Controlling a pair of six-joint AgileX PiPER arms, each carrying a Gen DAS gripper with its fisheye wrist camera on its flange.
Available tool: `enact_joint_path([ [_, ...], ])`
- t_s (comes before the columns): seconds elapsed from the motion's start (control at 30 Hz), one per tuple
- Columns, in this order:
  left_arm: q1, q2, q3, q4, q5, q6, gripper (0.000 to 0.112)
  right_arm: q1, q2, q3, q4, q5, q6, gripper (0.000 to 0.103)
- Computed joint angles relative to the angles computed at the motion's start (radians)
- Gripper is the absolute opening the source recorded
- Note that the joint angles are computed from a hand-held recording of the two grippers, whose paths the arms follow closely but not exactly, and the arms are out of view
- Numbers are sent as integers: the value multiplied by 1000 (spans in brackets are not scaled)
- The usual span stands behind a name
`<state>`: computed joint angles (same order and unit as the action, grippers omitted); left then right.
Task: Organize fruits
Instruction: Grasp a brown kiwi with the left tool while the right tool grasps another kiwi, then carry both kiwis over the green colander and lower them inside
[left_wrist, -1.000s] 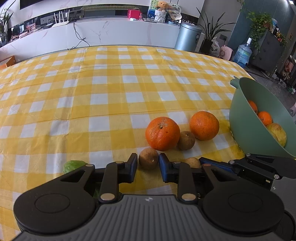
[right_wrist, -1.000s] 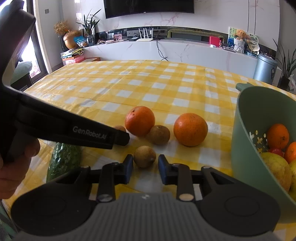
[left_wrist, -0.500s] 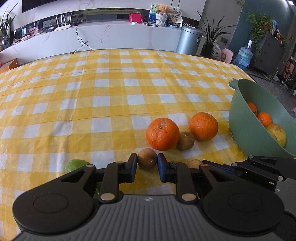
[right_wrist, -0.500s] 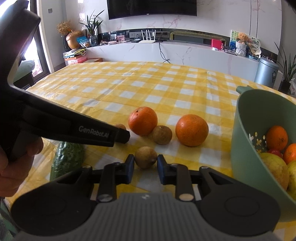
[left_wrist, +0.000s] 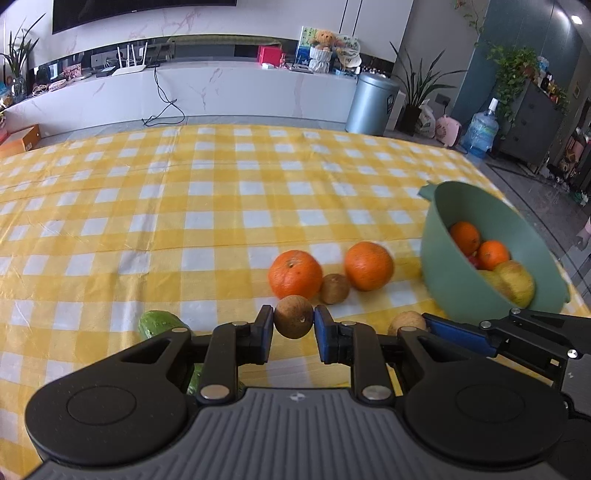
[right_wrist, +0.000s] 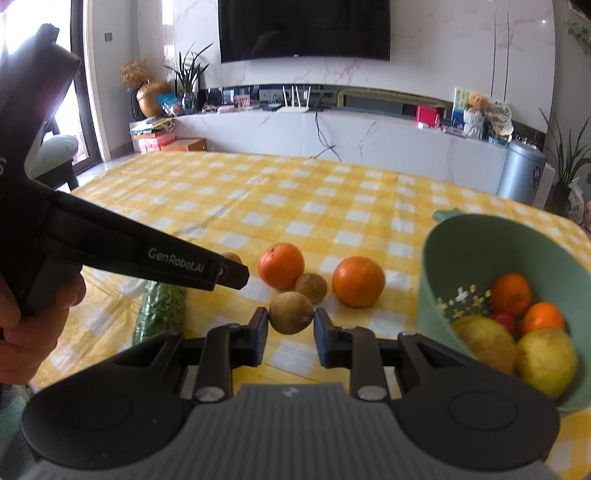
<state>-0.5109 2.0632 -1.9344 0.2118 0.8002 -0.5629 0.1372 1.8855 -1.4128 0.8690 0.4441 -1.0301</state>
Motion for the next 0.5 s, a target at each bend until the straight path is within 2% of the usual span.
enact_joint_path([
  [0.27, -61, -29, -4, 65, 12, -81, 26, -57, -136, 129, 160, -66, -236, 23],
  [0.5, -124, -12, -100, 128, 65, -113, 26, -146, -201, 161, 303, -52, -373, 23],
])
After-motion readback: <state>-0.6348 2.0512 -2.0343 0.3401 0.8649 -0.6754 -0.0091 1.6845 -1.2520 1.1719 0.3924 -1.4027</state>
